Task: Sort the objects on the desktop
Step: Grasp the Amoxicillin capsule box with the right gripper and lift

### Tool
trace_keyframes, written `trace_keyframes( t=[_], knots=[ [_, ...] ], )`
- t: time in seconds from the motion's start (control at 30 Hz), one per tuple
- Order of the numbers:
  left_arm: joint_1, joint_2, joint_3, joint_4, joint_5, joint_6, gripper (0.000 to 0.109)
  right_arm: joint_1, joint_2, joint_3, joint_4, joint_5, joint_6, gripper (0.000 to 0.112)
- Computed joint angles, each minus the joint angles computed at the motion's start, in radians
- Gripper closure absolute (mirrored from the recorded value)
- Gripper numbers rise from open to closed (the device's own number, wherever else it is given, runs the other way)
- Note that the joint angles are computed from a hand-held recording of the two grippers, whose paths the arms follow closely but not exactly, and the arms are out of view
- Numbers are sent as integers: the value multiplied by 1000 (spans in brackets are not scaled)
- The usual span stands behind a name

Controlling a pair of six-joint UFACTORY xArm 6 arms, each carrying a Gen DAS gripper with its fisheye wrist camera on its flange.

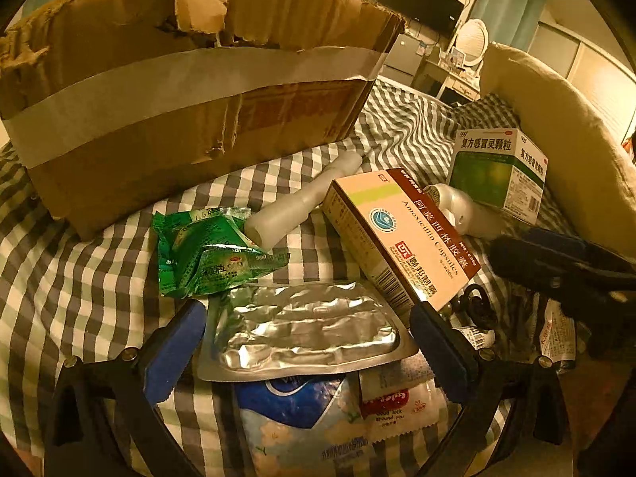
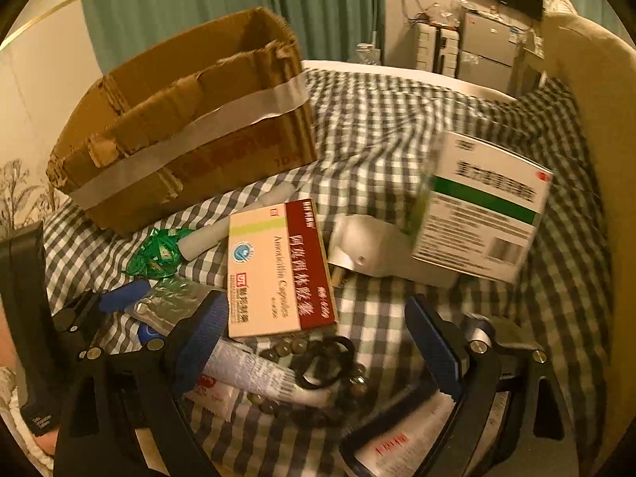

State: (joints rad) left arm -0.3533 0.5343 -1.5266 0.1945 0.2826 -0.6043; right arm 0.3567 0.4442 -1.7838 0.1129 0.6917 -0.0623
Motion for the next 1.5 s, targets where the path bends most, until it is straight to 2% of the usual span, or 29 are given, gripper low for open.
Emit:
trace_keyframes(
  t=[0.17, 0.37, 0.47, 0.5, 0.53, 0.57, 0.8, 0.87, 0.9, 1.1, 1.13, 1.17, 1.27, 1.37, 1.43, 1.5],
  knots=[
    [-1, -17, 14, -3, 14, 17, 6, 13, 62, -80, 2, 34, -50, 22],
    [27, -70, 70, 143, 25, -164, 6, 10, 88, -110, 70, 67, -94, 22],
    [41, -81, 74, 256, 54, -282, 6, 6, 90, -108, 98, 77, -110, 22],
    [43, -82, 74, 285, 61, -307, 12, 6, 91, -109, 93, 78, -108, 22],
    [44, -82, 70, 295, 70, -314, 37, 8, 94, -111, 71, 79, -100, 22],
    [44, -79, 61, 298, 97, -314, 40, 10, 97, -114, 55, 83, -93, 22],
    [69, -85, 97, 122, 52, -224, 38, 17, 140, -166, 29, 141, -89, 22],
    [73, -85, 103, 72, 52, -202, 31, 20, 156, -190, 37, 161, -104, 22],
    [77, -89, 116, 21, 37, -177, 30, 22, 166, -203, 36, 171, -107, 22],
    [75, -133, 177, -231, -2, 20, 17, 40, 228, -280, -32, 228, -110, 22],
    [70, -138, 182, -245, -4, 38, 17, 42, 226, -274, -40, 218, -109, 36],
    [66, -141, 184, -273, -4, 75, 16, 42, 222, -269, -50, 214, -99, 38],
    [53, -144, 184, -274, 1, 99, 15, 29, 200, -240, -7, 195, -92, 39],
    [43, -147, 183, -267, 5, 125, 14, 21, 126, -139, -11, 117, -71, 39],
    [37, -142, 173, -226, 10, 119, 11, 15, 78, -78, -8, 67, -62, 39],
    [33, -137, 164, -160, 22, 91, 9, 7, 60, -57, 11, 55, -58, 39]
  ],
)
